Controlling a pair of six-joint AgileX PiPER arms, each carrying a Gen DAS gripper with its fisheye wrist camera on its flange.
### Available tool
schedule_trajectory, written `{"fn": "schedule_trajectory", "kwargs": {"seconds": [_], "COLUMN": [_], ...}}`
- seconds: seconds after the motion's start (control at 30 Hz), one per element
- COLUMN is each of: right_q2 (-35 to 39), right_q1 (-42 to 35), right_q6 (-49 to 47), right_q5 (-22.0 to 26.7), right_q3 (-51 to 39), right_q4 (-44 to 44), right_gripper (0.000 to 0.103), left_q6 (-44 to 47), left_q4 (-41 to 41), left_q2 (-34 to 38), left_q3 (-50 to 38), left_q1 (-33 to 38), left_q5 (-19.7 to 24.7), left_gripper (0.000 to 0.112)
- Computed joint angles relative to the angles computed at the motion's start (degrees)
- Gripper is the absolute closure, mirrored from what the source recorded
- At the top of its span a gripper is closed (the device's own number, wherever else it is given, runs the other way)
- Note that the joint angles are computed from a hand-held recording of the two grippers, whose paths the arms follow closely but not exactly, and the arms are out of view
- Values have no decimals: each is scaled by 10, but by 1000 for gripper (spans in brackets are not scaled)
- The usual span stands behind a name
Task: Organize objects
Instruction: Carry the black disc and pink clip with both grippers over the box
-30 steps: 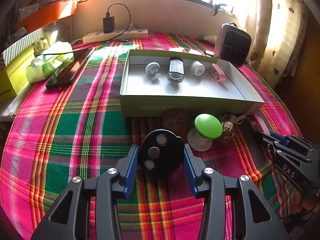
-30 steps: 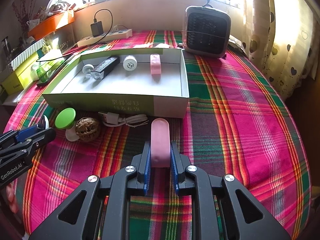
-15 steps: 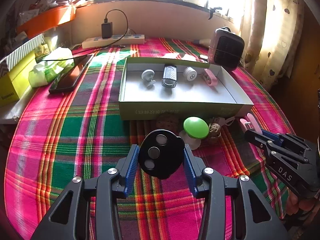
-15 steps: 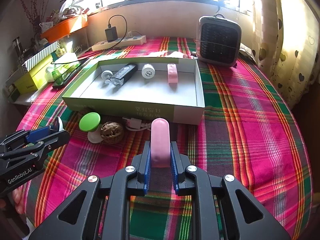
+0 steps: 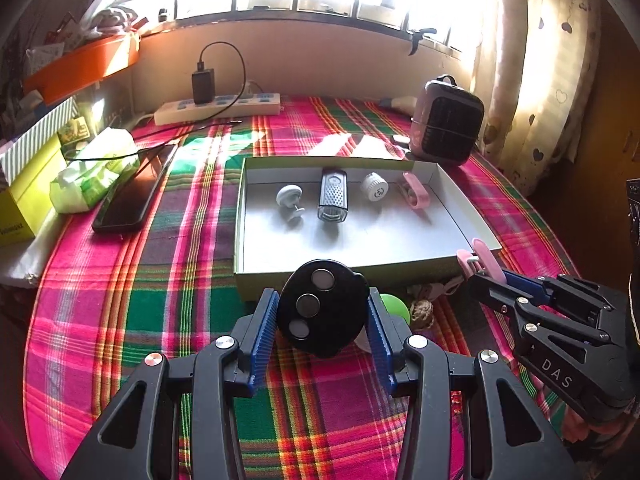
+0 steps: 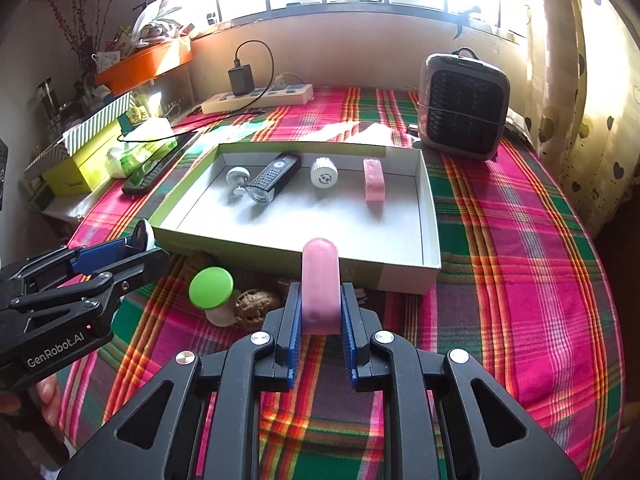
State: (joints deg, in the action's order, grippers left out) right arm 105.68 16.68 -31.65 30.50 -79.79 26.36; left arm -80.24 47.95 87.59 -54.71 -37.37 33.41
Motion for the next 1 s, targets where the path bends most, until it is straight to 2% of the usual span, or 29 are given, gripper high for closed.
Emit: {"fn": "schedule_trajectory", "kwargs": {"seconds": [0.03,0.13,0.53,0.73,0.9,1.0], "right_q2": [5,27,158,245,301,325], "right_q1": [2,5,23,33,32,33], "right_q6": [4,21,104,142,144,151], "right_q5": [3,24,136,218,279,299], "right_q3": [-11,-55,-290,-435,-519,-555], "right_q4": [-4,-14,-75,-103,-88,-94], "right_gripper": [84,84,84,84,84,84], "left_q6": [24,169,297,326,346,360], "left_q4": [-13,-92,-183,-210,-228,-242], "left_q2": [6,38,92,125,148,159], "left_q3": [-4,-38,-119,-146,-163,-172], "left_q1": [18,131,190,204,210,216], "left_q5": [-16,-79,-80,-82,-80,-79], "left_gripper": [71,71,71,71,71,71]}}
